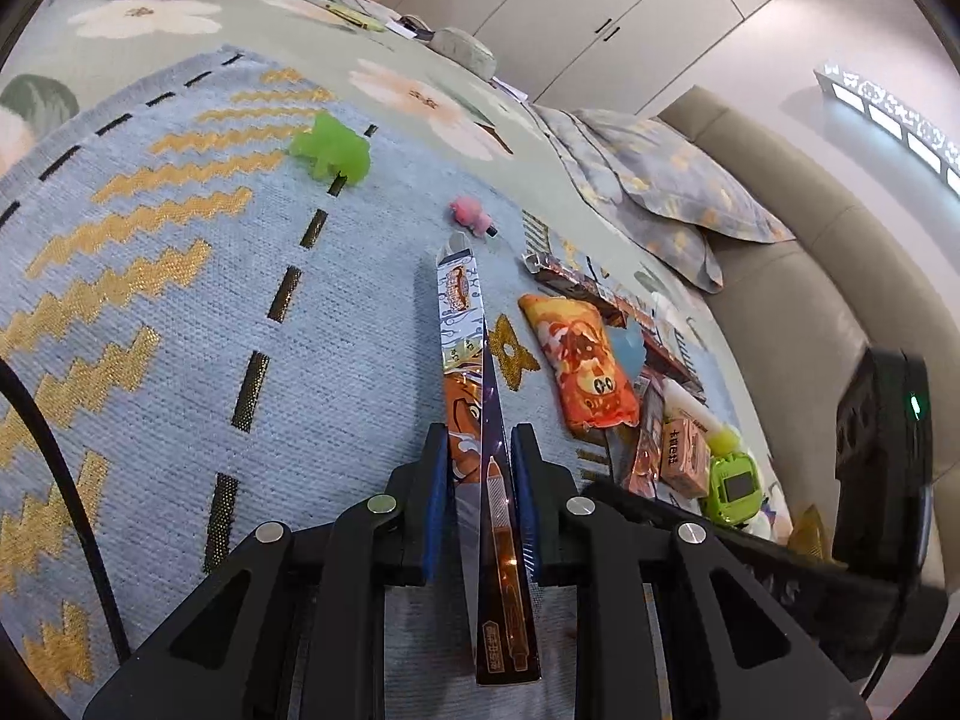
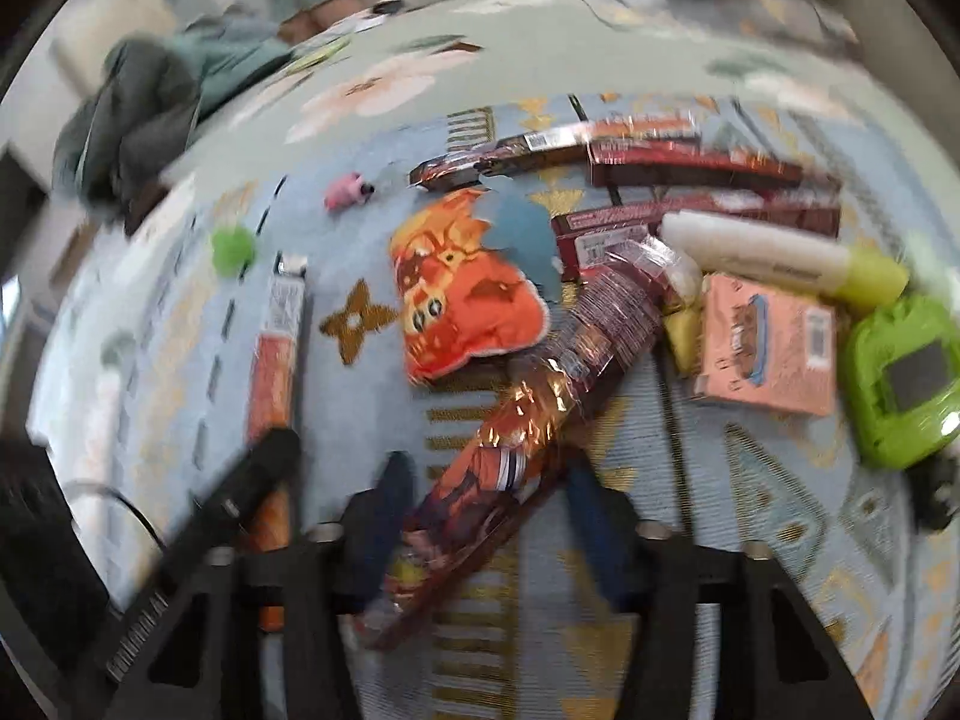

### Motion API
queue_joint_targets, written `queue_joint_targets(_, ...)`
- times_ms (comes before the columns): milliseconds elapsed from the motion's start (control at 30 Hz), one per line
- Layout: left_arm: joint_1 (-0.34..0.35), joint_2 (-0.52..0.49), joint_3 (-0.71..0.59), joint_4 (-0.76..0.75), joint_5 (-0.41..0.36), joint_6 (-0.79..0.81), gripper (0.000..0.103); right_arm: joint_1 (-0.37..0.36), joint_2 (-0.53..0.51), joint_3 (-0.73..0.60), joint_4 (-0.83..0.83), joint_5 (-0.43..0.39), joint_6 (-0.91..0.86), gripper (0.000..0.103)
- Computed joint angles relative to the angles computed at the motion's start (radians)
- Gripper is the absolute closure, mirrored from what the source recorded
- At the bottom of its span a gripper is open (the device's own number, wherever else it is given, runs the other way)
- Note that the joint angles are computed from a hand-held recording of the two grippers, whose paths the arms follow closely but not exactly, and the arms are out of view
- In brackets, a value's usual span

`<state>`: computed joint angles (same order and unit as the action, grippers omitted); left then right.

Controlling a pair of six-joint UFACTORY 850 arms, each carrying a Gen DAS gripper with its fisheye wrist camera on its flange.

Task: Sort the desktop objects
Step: 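Grasp the long red candy stick with the right tool while the left holds the box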

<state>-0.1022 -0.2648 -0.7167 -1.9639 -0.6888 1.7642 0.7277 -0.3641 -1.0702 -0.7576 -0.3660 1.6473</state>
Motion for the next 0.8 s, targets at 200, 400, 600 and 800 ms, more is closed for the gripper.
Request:
queue_joint_targets(200,0.0,0.002,-0.004,0.016,0.028,0.004,0.084,-0.028,0.228,0.253,-0.084,0.236,-0.023,0.073)
queue_joint_targets(400,-0.029,0.006,-0.033,0.072,0.118,-0.109,0.083,0.026,0.426,0.416,0.057,0.104,-0.179,0.075)
queue_joint_targets(600,-0.111,0.067,-0.024,0.059,0.306,-0.081,0.088,0.119,0.445,0.405,0.16,-0.116,-0.3,0.079)
queue_joint_targets(800,-0.169,0.111,-0.008,0.108,0.444,-0.082,0.088,0.096,0.448,0.43,0.216,-0.033,-0.336,0.077)
